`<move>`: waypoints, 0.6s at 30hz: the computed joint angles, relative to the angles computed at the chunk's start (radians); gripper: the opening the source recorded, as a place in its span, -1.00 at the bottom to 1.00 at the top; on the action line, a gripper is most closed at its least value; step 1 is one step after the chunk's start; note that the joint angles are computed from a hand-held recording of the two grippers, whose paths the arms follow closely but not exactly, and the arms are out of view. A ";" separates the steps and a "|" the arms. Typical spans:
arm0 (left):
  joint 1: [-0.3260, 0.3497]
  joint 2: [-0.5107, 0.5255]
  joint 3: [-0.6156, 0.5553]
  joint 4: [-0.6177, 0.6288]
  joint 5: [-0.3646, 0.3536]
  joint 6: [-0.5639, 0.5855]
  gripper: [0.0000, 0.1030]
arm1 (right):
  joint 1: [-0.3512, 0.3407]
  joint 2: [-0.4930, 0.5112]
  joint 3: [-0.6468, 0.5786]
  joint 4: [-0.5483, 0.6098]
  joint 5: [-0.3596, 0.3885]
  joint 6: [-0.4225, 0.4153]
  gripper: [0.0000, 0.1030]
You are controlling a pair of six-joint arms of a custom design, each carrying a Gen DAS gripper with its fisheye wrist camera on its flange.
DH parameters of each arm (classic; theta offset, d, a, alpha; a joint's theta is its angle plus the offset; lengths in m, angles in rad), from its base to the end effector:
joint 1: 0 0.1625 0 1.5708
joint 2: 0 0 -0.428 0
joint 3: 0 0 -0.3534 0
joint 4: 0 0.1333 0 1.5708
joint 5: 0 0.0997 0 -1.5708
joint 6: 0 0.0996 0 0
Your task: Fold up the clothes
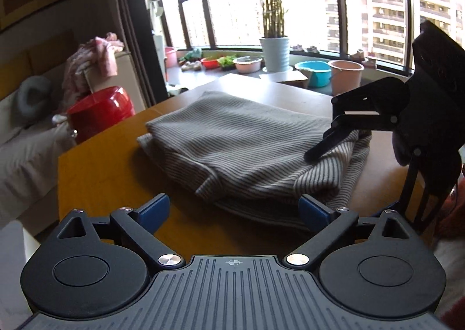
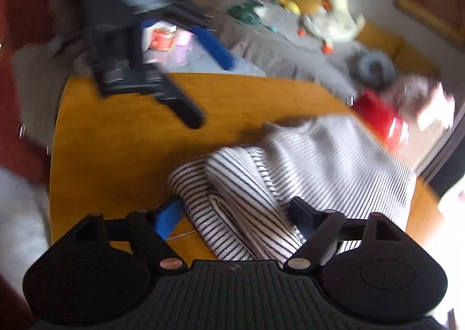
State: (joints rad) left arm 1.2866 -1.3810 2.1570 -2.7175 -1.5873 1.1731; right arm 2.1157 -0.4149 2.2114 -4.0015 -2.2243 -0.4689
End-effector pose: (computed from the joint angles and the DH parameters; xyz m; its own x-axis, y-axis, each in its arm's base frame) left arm -0.0032 -0.4804 0.2786 -0.1301 0.9357 -0.3280 0.9845 0.0827 -0.1545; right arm 0.2902 -0.3384 -0.0140 -0.5836 -0.4036 0.7047 -0.7637 0.5678 -0.3073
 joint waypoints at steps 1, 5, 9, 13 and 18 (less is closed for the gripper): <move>0.002 -0.009 -0.001 0.019 -0.007 0.009 0.93 | -0.031 -0.047 0.027 0.025 0.063 0.102 0.30; -0.009 -0.032 0.038 0.040 -0.001 0.110 0.97 | -0.150 -0.176 0.116 0.065 0.282 0.378 0.08; -0.033 0.014 0.104 -0.081 0.022 0.219 0.98 | -0.169 -0.182 0.135 0.048 0.314 0.384 0.06; -0.053 0.089 0.134 -0.188 0.031 0.287 0.98 | -0.194 -0.191 0.152 0.032 0.352 0.394 0.06; -0.064 0.141 0.136 -0.219 0.000 0.321 0.69 | -0.150 -0.188 0.112 0.058 0.256 0.316 0.08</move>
